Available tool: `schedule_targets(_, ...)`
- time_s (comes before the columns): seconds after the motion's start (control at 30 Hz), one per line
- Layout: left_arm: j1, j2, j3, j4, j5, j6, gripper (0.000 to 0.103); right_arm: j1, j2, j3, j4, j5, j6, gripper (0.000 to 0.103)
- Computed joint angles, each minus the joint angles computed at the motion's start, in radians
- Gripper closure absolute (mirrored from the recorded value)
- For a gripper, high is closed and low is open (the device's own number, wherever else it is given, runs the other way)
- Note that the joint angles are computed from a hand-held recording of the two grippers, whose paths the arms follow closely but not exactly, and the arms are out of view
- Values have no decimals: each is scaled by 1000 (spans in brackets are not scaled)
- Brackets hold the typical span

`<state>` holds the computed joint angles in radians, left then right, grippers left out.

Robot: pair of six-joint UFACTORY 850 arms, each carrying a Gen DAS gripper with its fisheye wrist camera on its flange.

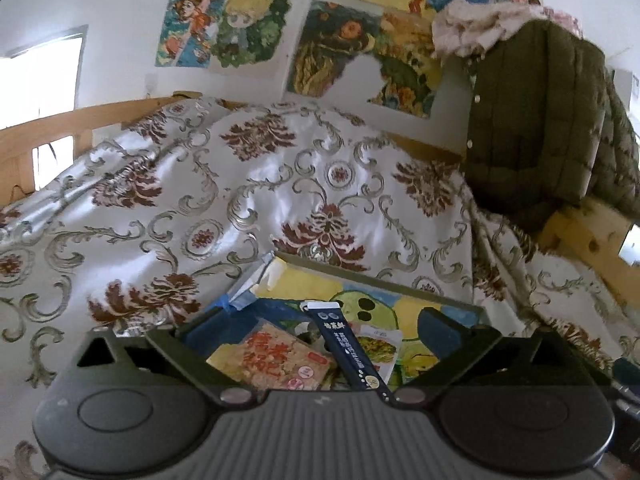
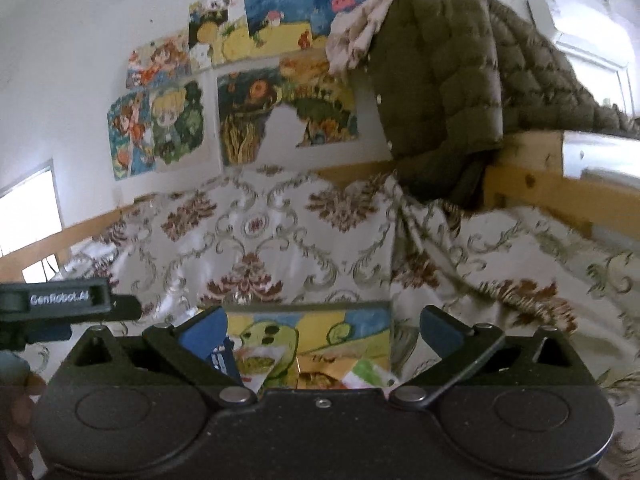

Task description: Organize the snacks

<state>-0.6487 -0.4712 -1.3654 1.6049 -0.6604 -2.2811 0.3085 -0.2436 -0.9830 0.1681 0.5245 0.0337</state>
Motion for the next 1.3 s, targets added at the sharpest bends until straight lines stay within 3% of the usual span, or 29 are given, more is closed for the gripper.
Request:
schedule_targets(0.63,-165,266,327,-41,-203,-98,0,74,317,273,239,52,-159,1)
schedule_targets(0.97,-240,358,469,-80,-284,-115,0,196,431,402,435,65,-348,1)
schedule_targets(1.3,-298,420,556,-74,-361,-171,0,317,499,482,581,149,-465,1)
